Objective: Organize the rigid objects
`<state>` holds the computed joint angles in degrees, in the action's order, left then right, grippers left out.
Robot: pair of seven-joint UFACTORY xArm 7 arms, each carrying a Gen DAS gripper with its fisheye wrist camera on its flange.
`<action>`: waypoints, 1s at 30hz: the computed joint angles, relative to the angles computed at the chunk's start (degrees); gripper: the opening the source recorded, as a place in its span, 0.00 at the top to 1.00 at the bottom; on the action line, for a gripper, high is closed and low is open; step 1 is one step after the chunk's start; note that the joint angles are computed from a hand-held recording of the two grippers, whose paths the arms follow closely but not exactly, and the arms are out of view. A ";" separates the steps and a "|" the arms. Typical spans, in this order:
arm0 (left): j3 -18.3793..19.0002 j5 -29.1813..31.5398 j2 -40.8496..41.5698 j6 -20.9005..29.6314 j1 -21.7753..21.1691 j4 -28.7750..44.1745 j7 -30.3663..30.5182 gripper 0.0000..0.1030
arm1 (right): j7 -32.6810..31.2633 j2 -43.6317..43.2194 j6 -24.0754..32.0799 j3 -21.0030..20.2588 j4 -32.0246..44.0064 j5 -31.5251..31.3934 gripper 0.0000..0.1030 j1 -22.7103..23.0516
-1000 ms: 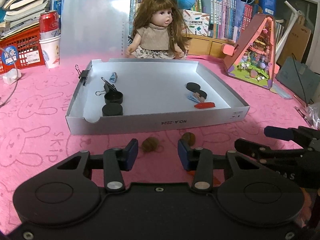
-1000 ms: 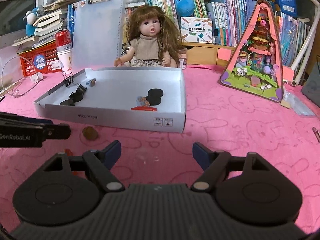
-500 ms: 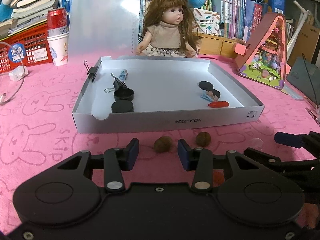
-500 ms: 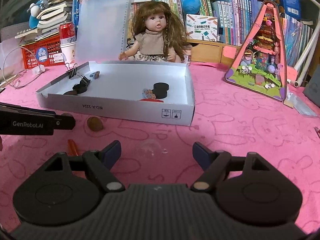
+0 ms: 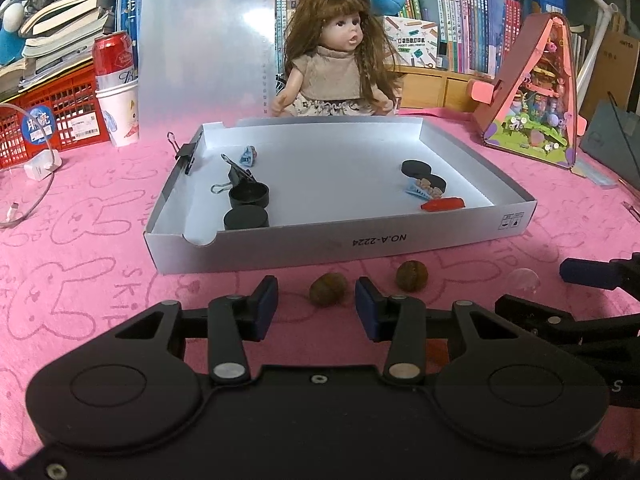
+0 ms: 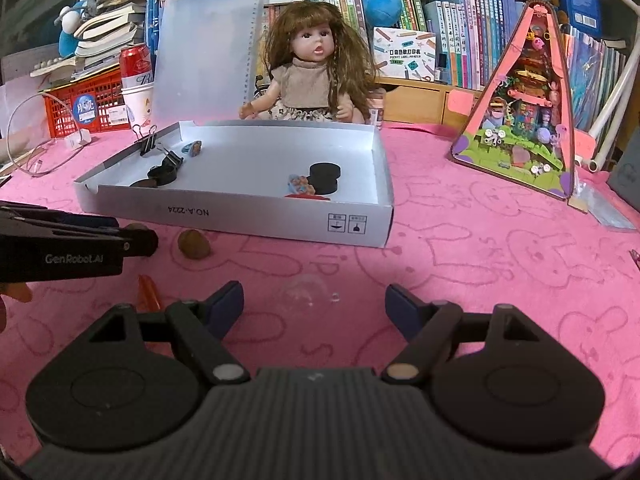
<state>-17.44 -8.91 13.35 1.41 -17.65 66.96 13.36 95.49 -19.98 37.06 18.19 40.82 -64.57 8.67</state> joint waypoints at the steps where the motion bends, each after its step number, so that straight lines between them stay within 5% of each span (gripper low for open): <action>1: 0.10 0.08 -0.03 -0.09 -0.12 -0.08 -0.14 0.60 | -0.03 0.01 0.05 0.01 0.01 0.04 0.17 0.03; 13: 0.09 0.33 0.03 -0.23 -0.07 -0.05 0.02 0.60 | -0.60 0.70 0.98 0.00 0.61 -0.12 0.31 0.66; 21: 0.02 0.57 0.10 -0.44 0.05 -0.10 -0.06 0.62 | -0.70 1.25 0.75 -0.09 0.98 -1.28 0.51 1.07; 30: -2.24 -0.82 -0.23 -1.72 1.91 -1.03 1.43 0.82 | -0.78 1.97 1.29 -0.20 1.65 -2.14 0.65 1.92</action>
